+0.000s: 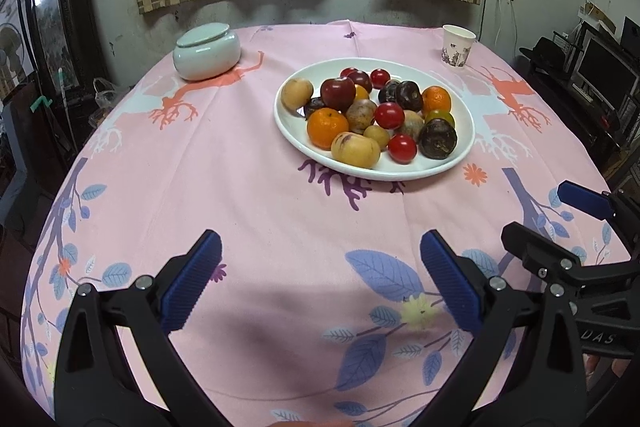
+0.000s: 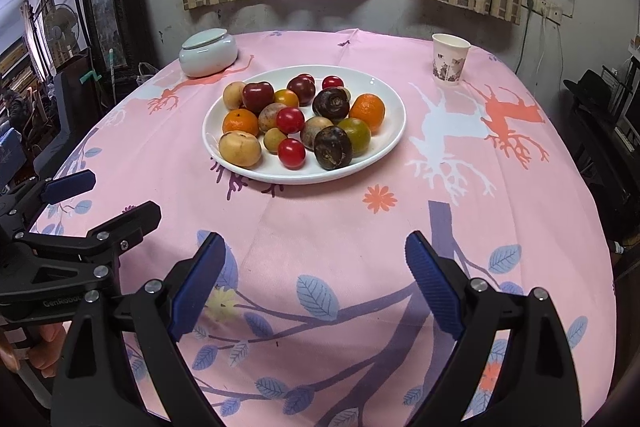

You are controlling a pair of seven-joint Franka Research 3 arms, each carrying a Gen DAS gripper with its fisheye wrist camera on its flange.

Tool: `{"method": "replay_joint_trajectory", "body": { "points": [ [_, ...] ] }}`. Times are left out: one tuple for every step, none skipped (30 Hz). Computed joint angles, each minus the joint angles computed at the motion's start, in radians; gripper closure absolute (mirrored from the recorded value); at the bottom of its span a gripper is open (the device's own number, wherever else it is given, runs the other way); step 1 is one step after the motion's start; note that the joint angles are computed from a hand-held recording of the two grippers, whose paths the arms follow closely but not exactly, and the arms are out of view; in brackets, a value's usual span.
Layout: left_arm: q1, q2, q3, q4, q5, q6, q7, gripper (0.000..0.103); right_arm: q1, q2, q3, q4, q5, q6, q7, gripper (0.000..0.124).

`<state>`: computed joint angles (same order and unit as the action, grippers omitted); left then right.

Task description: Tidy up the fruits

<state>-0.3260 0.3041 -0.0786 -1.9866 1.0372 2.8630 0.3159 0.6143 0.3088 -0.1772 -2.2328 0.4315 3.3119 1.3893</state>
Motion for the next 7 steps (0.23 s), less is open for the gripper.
{"method": "replay_joint_trajectory", "body": {
  "points": [
    [0.005,0.000,-0.006,-0.002,-0.022,-0.005,0.011,0.002,-0.002,0.000,0.002,0.000,0.000,0.000,0.000,0.032],
    [0.006,-0.002,-0.008,-0.003,-0.034,-0.011,0.014,0.002,-0.001,0.000,0.001,0.000,0.000,0.000,-0.001,0.032],
    [0.006,-0.002,-0.009,-0.004,-0.041,-0.015,0.017,0.002,0.006,0.001,-0.007,0.000,0.002,-0.002,-0.001,0.032],
    [0.004,-0.003,-0.007,-0.005,-0.039,-0.016,0.015,0.002,0.014,0.002,-0.015,0.000,0.003,-0.004,-0.001,0.031],
    [0.000,-0.005,-0.004,-0.005,-0.032,-0.021,0.010,0.002,0.022,0.004,-0.023,0.001,0.004,-0.004,0.000,0.030],
    [-0.005,-0.005,-0.001,-0.004,-0.021,-0.029,0.005,0.002,0.025,0.006,-0.027,0.001,0.005,-0.004,0.001,0.028],
    [-0.009,-0.005,0.001,-0.001,-0.008,-0.035,-0.004,0.002,0.026,0.007,-0.029,0.001,0.005,-0.003,0.001,0.028]
  ]
}}
